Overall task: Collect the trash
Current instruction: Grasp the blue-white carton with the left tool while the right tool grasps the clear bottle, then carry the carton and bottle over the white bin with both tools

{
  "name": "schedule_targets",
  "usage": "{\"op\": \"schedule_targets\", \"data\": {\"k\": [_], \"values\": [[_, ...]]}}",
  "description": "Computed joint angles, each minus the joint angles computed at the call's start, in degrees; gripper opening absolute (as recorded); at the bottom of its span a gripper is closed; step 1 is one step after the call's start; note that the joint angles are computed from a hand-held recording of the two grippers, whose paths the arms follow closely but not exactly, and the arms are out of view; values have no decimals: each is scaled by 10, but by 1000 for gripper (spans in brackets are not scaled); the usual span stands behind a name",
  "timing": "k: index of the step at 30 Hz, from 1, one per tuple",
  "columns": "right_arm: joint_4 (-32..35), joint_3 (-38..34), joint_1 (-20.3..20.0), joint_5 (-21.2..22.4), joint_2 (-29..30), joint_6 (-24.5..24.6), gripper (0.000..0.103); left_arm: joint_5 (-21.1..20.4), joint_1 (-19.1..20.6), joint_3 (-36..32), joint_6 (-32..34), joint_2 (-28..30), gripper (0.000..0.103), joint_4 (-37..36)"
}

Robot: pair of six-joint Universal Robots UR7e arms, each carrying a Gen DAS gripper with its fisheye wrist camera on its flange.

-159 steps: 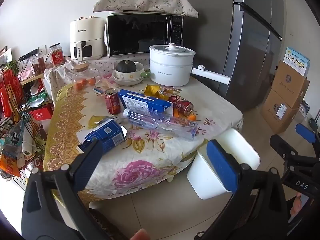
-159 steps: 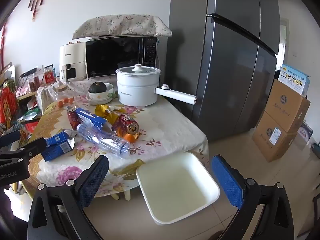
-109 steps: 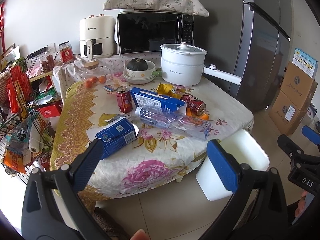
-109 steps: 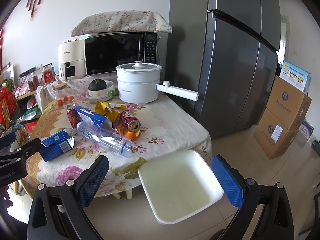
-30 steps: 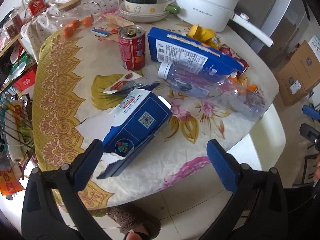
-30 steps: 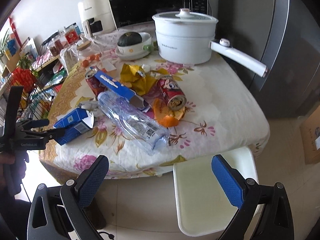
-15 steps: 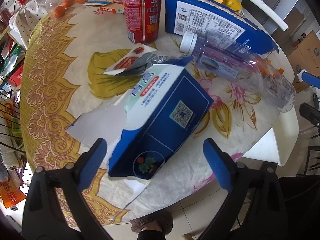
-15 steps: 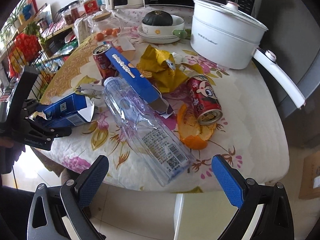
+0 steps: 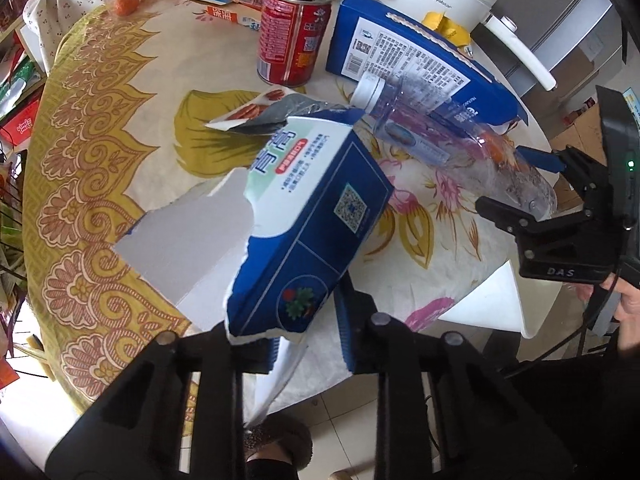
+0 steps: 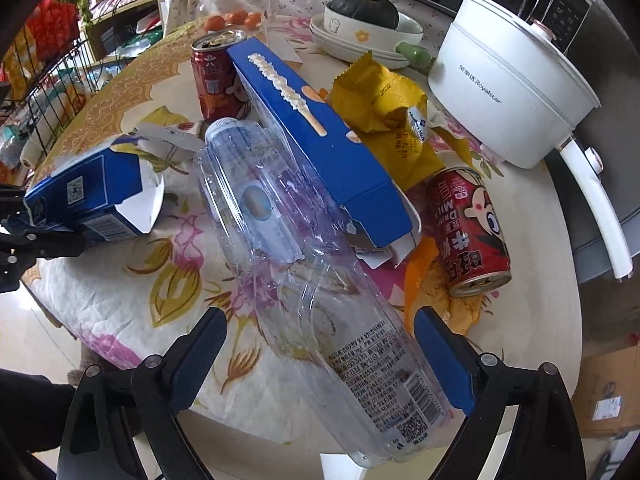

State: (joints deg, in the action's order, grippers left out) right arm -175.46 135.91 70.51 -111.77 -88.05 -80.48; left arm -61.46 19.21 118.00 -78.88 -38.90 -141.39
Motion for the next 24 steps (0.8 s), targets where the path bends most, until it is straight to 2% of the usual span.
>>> {"op": "schedule_targets", "data": {"k": [1,4,10,16,24], "values": [[-13,0,0,-6,8,1,85,1,-2,5,-5,-3,20,-7],[-6,1,-2,-5,8,14,78,8,-8,16,-16,-9,13,-27],[67,12,-5,28,-43,34,65,19,-30,47,-52,-26,6,-65],[171,0,-2,65,-95,73,61,40,-47,64,-75,-41,3,-84],[274,-16,-18,111,-148,97,58,66,-63,65,-90,-45,2,-97]]}}
